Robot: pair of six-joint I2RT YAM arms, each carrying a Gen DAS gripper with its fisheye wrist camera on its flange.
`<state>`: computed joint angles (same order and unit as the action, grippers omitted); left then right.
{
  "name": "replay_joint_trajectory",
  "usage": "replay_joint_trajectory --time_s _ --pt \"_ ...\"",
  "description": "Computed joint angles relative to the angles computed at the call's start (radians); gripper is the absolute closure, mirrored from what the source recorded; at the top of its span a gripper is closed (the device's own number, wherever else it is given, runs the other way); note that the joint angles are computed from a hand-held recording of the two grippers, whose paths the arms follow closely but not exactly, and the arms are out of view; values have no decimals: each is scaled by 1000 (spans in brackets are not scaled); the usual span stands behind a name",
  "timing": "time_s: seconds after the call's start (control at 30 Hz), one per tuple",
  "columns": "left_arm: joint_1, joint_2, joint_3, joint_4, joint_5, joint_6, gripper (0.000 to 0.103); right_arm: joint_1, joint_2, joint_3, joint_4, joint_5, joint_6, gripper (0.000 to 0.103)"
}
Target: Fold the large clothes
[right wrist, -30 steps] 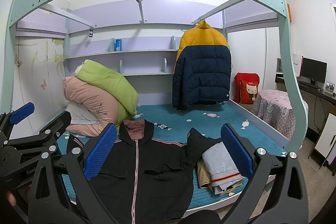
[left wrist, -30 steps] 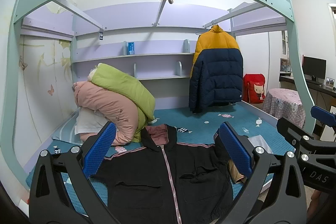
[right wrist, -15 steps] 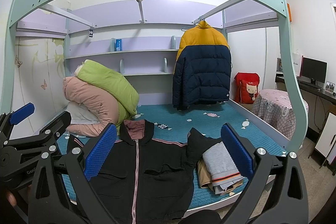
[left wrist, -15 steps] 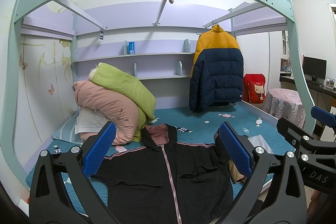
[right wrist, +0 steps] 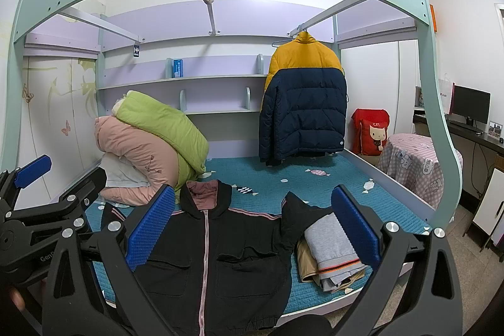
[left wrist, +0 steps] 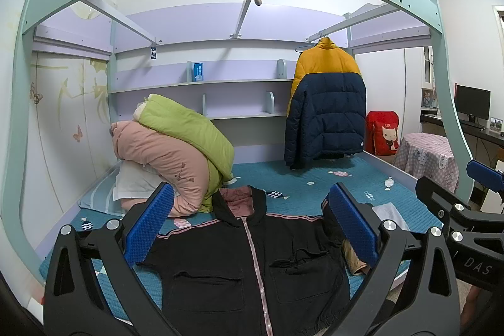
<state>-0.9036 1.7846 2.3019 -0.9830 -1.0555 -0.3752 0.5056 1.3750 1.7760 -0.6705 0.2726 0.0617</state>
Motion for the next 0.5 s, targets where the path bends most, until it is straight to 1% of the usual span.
replay_joint_trajectory --time_s 0.5 --pt "1 -1 -1 -2 2 -2 5 17 14 10 2 16 3 7"
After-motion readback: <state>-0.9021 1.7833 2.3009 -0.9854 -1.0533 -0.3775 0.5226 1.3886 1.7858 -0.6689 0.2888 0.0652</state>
